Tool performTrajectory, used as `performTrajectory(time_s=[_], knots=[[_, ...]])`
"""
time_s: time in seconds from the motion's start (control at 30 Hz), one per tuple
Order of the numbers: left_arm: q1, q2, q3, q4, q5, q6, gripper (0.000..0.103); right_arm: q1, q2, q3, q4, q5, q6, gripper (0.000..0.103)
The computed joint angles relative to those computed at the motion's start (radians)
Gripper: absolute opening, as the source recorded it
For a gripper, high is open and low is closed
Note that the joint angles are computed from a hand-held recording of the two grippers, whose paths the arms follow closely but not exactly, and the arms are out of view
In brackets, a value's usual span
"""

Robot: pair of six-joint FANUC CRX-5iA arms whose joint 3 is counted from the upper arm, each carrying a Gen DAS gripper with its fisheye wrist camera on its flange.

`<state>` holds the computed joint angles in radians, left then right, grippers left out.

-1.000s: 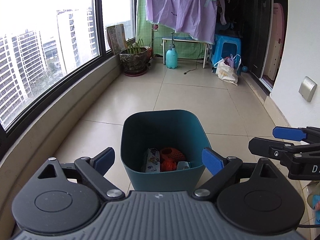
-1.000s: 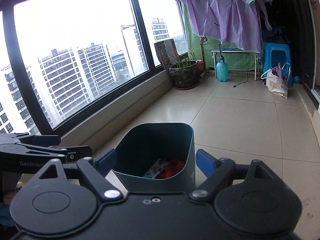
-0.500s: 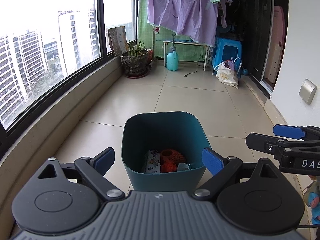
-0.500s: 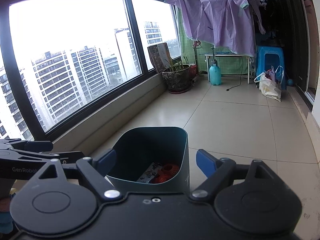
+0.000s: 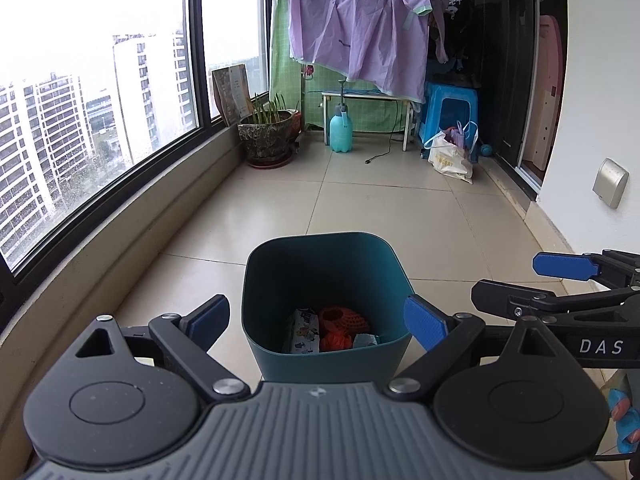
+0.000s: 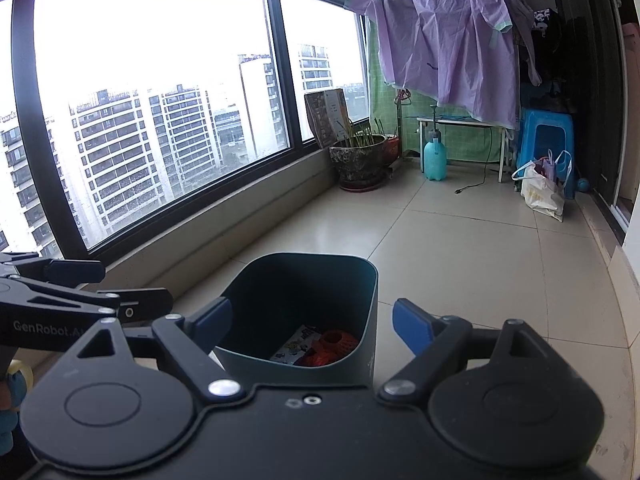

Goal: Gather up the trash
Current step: 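Lower the teal bin to the floor with the left gripper and release it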

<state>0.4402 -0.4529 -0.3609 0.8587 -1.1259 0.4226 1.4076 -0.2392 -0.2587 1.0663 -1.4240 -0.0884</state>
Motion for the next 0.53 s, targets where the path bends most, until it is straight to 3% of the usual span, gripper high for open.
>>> performTrajectory(time_s=[0.53], knots=[[-0.003, 0.023, 0.042, -0.046, -0.040, 0.036, 0.095, -0.015, 0.021, 0.034, -0.030, -0.008, 0.022, 0.088]])
